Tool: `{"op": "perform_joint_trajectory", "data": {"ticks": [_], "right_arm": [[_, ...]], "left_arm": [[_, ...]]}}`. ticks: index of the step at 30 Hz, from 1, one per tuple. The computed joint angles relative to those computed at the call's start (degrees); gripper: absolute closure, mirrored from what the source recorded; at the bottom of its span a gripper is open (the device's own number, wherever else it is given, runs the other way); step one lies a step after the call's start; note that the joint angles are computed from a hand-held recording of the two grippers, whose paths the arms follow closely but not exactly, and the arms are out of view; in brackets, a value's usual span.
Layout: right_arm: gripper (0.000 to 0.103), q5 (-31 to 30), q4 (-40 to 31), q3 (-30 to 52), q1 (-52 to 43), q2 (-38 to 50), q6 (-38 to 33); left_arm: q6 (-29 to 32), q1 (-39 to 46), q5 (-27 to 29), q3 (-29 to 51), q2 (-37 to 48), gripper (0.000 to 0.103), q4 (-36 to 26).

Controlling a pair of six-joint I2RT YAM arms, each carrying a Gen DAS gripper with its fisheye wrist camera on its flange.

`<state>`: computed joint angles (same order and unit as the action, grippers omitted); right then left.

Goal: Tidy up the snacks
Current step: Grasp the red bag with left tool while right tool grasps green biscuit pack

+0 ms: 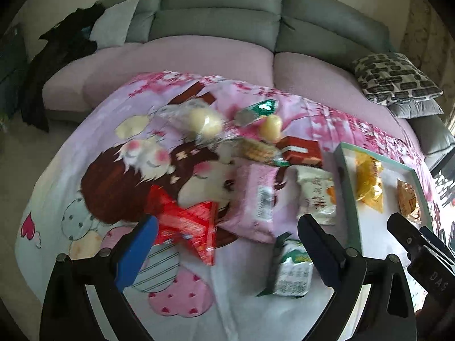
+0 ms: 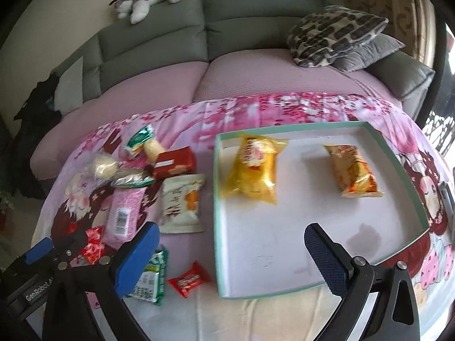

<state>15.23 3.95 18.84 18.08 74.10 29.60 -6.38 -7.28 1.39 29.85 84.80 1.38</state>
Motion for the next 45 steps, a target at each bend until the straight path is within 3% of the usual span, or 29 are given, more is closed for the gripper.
{"op": "perform_joint_trajectory", "data": {"ticks": [10, 19, 28, 31, 35, 38, 40, 45], "right_arm": [[0.000, 4.5, 0.6, 2.8, 10.5, 7.1, 4.0], [0.000, 3.5, 3.2, 3.4, 13.1, 12.9, 4.9], [0.009, 2.0, 6.5, 5.0, 14.8, 19.1, 3.8], [0.019, 1.8, 7.0, 6.0, 15.2, 21.2, 3.5], [0.021, 1.0, 8.1, 7.3, 15.7, 24.2, 3.2], [0.034, 0.3, 8.9, 8.1, 16.0, 25.7, 2.7], [0.034, -0.3, 9.4, 8.6, 16.1, 26.8, 2.5], [0.049, -1.7, 10.3, 10.0, 16.5, 29.4, 2.1]], "left_arm": [[6.0, 5.8, 0.9, -3.4, -1.8, 0.004, -0.2], [7.2, 8.7, 2.1, -3.4, 0.8, 0.004, 0.6], [7.4, 10.2, 2.6, -1.9, 6.3, 0.005, 3.4], [7.2, 10.4, 2.2, -0.8, 8.5, 0.004, 4.1], [7.0, 10.4, 2.3, 0.4, 10.8, 0.005, 5.0], [6.3, 10.5, 2.4, 1.5, 12.5, 0.005, 5.9], [5.9, 10.8, 3.0, 2.3, 13.9, 0.005, 6.5], [5.8, 10.5, 2.4, 3.6, 17.0, 0.006, 8.0]]}}
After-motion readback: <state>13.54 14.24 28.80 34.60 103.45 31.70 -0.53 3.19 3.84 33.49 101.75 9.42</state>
